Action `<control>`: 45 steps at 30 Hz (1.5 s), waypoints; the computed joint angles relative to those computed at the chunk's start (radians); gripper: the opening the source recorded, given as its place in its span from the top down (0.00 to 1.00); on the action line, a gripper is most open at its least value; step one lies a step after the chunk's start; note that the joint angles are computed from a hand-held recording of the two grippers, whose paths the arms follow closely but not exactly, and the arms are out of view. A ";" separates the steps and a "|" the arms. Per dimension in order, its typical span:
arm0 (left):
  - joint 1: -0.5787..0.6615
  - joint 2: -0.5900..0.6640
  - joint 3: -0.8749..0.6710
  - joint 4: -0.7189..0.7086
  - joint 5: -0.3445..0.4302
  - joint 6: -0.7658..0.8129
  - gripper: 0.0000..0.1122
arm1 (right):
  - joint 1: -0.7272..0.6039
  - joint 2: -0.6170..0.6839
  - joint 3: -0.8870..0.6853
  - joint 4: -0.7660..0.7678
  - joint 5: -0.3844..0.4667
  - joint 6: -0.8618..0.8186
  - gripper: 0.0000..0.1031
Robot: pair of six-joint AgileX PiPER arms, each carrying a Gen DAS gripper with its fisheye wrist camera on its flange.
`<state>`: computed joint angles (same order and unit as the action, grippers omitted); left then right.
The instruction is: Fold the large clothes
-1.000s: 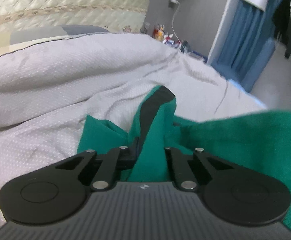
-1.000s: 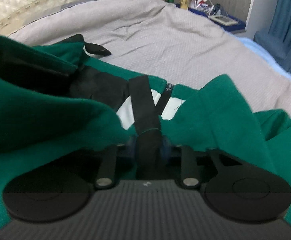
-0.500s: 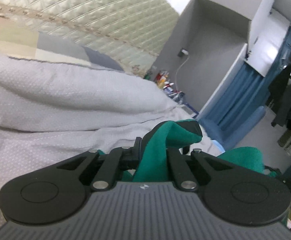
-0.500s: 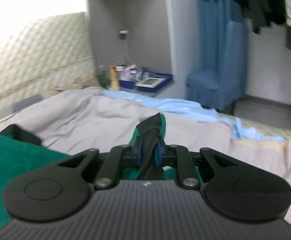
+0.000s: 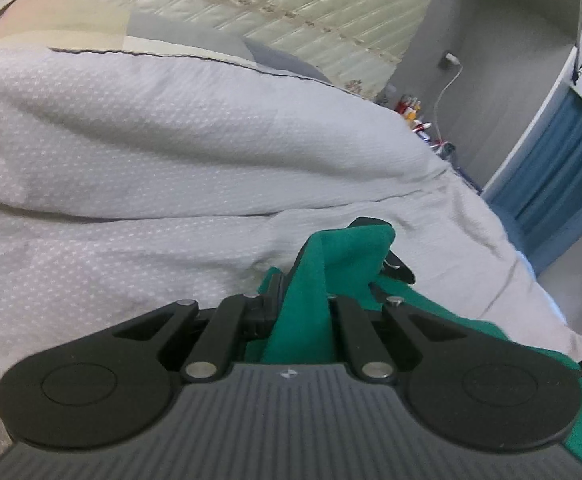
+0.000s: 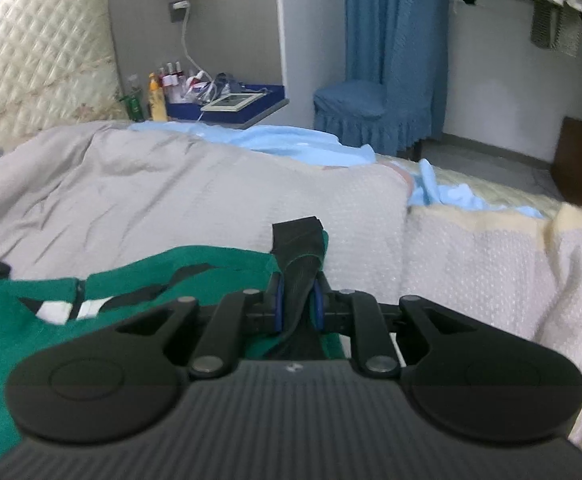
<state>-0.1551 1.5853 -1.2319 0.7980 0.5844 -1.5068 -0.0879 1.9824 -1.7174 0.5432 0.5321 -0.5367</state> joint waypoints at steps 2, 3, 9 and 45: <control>0.001 -0.008 0.016 0.040 -0.013 -0.042 0.93 | -0.008 -0.008 0.009 0.019 -0.020 0.009 0.83; 0.006 -0.021 0.035 0.071 -0.038 -0.082 0.93 | -0.015 -0.016 0.019 0.057 -0.030 -0.014 0.83; 0.006 -0.072 0.049 0.191 -0.096 -0.202 0.94 | -0.038 -0.067 0.025 0.235 -0.054 -0.140 0.83; -0.217 -0.122 -0.040 0.079 0.185 0.158 0.56 | -0.071 -0.160 0.097 0.223 0.106 -0.191 0.37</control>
<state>-0.3724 1.4634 -1.2721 0.8768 0.7691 -1.3486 -0.1594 1.8228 -1.6206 0.7657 0.6381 -0.7279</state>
